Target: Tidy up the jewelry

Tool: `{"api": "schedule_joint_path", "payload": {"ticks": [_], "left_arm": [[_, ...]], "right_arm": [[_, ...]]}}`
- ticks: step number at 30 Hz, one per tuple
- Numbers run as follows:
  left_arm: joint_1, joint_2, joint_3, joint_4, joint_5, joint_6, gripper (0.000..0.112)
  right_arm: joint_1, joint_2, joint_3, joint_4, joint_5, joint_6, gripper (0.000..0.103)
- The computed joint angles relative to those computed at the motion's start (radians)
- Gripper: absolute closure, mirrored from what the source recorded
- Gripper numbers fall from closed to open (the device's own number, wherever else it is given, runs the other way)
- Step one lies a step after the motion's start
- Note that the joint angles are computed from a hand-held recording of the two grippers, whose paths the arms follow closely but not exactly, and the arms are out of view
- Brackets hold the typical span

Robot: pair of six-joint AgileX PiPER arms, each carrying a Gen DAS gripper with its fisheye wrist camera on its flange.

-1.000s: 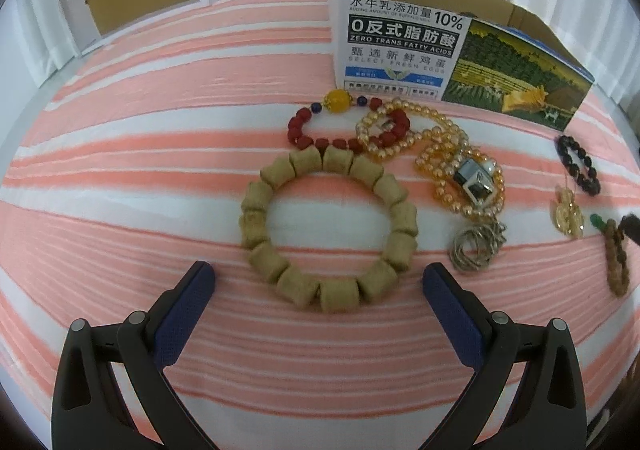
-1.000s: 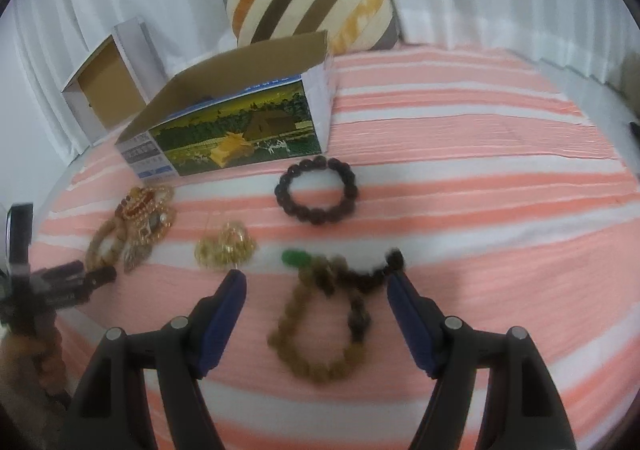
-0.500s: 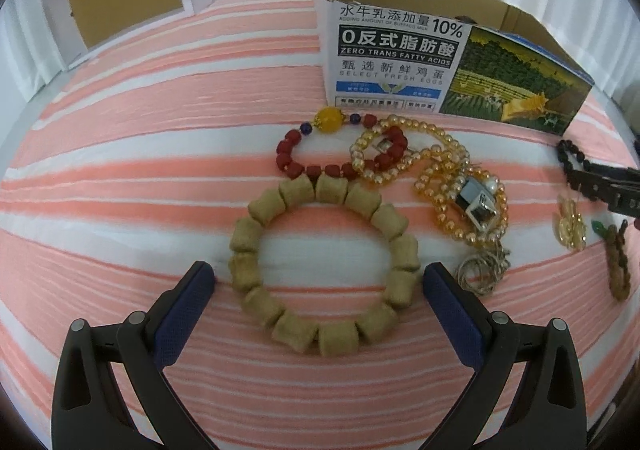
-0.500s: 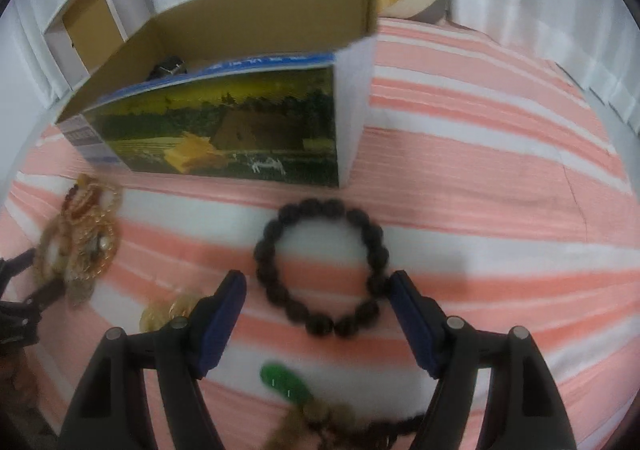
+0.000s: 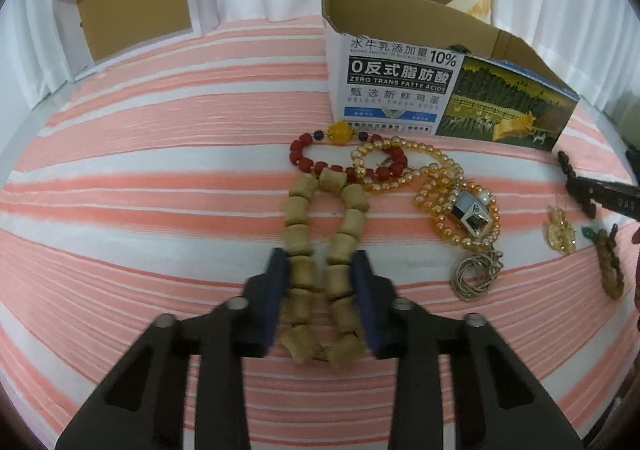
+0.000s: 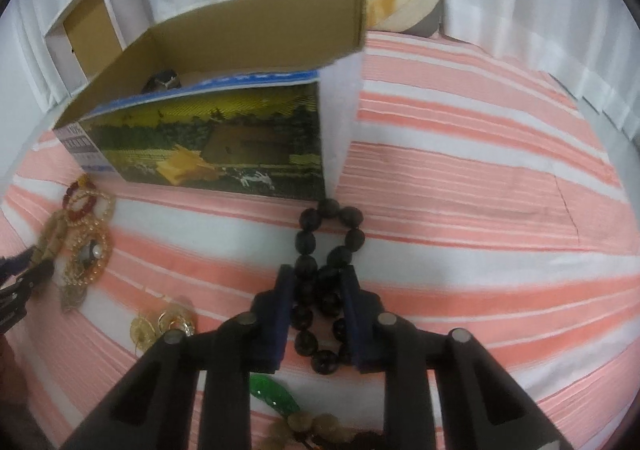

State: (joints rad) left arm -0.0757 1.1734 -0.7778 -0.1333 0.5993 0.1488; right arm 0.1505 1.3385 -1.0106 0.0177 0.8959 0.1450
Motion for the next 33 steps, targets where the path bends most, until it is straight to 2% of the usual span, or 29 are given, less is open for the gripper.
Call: {"api": "schedule_joint_path", "payload": {"ticks": [4,11,20,25,27,28,29,33], "left_arm": [[0.006,-0.003,-0.002,-0.034,0.004,0.021,0.084],[0.085,-0.019,0.014,-0.186,0.023,0.164,0.085],[0.092,-0.085,0.05,-0.212,0.06,0.172,0.085],[0.045,-0.165,0.089,-0.193,0.094,0.132,0.085],[0.025,-0.195,0.1,-0.179,0.1,0.112,0.09],[0.008,-0.212,0.1,-0.162,0.097,0.091,0.108],[-0.006,-0.223,0.091,-0.152,0.108,0.08,0.112],[-0.058,-0.196,0.073,-0.092,0.127,0.004,0.111]], "right_arm": [[-0.02,-0.032,0.027,0.056,-0.006,-0.036,0.08],[-0.016,-0.099,0.04,0.096,0.001,-0.036,0.08],[0.066,-0.229,0.031,0.119,0.06,0.014,0.08],[0.141,-0.294,0.063,0.115,0.086,0.083,0.08],[0.185,-0.321,0.082,0.089,0.092,0.131,0.08],[0.213,-0.337,0.092,0.071,0.096,0.163,0.08],[0.241,-0.35,0.099,0.054,0.101,0.198,0.08],[0.325,-0.371,0.112,-0.004,0.114,0.294,0.08]]}}
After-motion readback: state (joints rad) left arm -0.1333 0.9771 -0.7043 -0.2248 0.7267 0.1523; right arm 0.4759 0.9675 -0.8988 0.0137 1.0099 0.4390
